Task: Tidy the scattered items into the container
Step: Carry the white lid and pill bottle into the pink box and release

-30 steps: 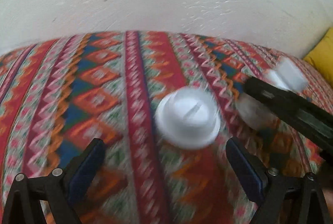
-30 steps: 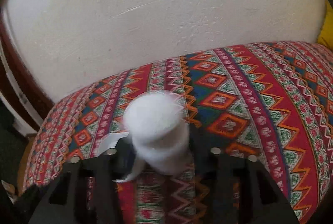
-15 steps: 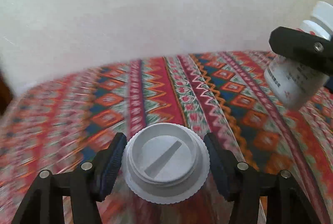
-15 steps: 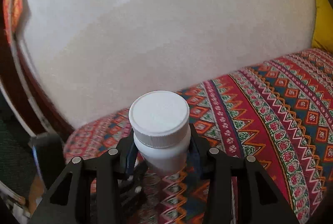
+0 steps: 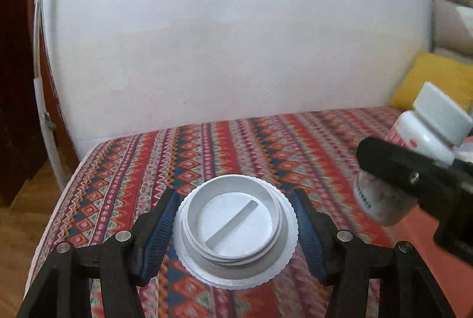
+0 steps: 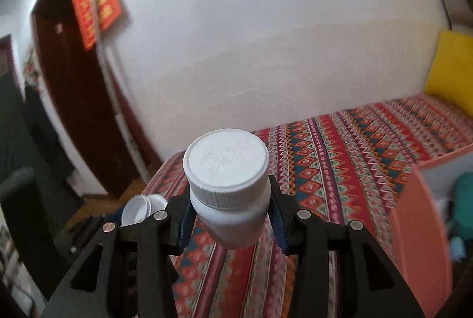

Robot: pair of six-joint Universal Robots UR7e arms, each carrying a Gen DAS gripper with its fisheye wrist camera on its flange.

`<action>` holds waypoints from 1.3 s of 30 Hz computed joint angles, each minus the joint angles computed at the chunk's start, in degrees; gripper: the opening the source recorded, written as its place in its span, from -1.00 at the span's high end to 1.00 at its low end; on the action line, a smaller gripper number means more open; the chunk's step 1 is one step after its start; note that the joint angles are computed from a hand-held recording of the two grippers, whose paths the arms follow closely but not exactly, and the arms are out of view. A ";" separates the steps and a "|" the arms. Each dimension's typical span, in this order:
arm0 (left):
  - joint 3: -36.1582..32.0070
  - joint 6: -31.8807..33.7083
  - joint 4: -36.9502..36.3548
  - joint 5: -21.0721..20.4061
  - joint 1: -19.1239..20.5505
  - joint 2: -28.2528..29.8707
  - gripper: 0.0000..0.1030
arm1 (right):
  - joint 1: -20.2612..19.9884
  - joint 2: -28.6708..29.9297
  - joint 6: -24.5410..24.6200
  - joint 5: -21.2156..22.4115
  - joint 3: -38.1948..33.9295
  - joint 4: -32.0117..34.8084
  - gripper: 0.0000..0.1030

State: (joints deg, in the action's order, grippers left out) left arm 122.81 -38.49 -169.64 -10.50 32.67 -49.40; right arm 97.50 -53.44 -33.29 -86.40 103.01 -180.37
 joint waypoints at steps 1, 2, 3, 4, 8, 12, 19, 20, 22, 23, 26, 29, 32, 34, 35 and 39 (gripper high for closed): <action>0.52 -2.19 1.75 -0.94 -1.32 -0.50 -0.26 | 0.01 -2.27 -0.45 0.14 2.66 -0.54 0.10; 1.01 -2.97 1.53 -2.08 -2.43 -0.73 -0.26 | -0.22 -4.79 -1.04 0.51 5.39 -0.93 0.10; 1.35 -3.19 0.72 -3.26 -3.49 -0.77 -0.26 | -0.52 -7.08 -1.58 0.74 7.52 -1.00 0.10; 0.95 -1.01 -2.48 -4.83 -4.24 0.13 -0.26 | -0.89 -9.23 -2.08 0.86 9.64 -1.34 0.10; -4.66 11.04 -13.47 -11.65 -5.13 5.38 -0.26 | -4.40 -19.32 -3.46 2.39 17.50 -3.19 0.10; -16.93 23.47 -17.34 -20.37 -3.24 12.09 -0.26 | -9.22 -27.42 -3.03 3.47 19.87 -4.82 0.10; -42.16 32.33 -5.29 -30.18 0.74 25.43 -0.27 | -16.71 -32.37 -0.14 2.66 12.60 -5.69 0.10; -45.38 31.75 -2.18 -31.20 1.62 27.22 -0.27 | -17.42 -31.88 0.70 2.01 10.53 -4.91 0.10; -49.24 29.34 3.27 -32.70 2.93 29.50 -0.27 | -18.90 -30.20 1.71 0.19 6.99 -2.83 0.10; -50.30 27.78 5.90 -33.62 3.53 30.22 -0.29 | -19.92 -29.25 2.40 -0.88 5.33 -1.87 0.10; -52.28 23.52 12.61 -35.66 5.05 31.67 -0.92 | -20.95 -25.59 2.91 -7.97 0.34 2.50 0.00; -51.12 22.81 13.50 -33.16 4.82 32.10 -0.99 | -21.67 -22.98 4.74 -13.32 -2.16 4.40 -0.82; -47.62 23.25 11.31 -29.38 3.60 30.97 -0.99 | -22.97 -23.02 6.48 -12.73 -0.73 3.25 -0.82; -44.32 23.02 8.78 -27.26 2.56 29.49 -0.99 | -23.52 -23.86 7.51 -11.10 0.45 3.46 -0.82; -42.97 22.58 7.78 -26.33 2.04 28.91 -0.99 | -23.79 -24.28 8.01 -10.25 1.01 3.59 -0.82; -38.24 20.38 6.00 -22.90 -0.12 26.71 -0.99 | -22.21 -26.24 6.28 -9.77 5.26 1.54 -0.82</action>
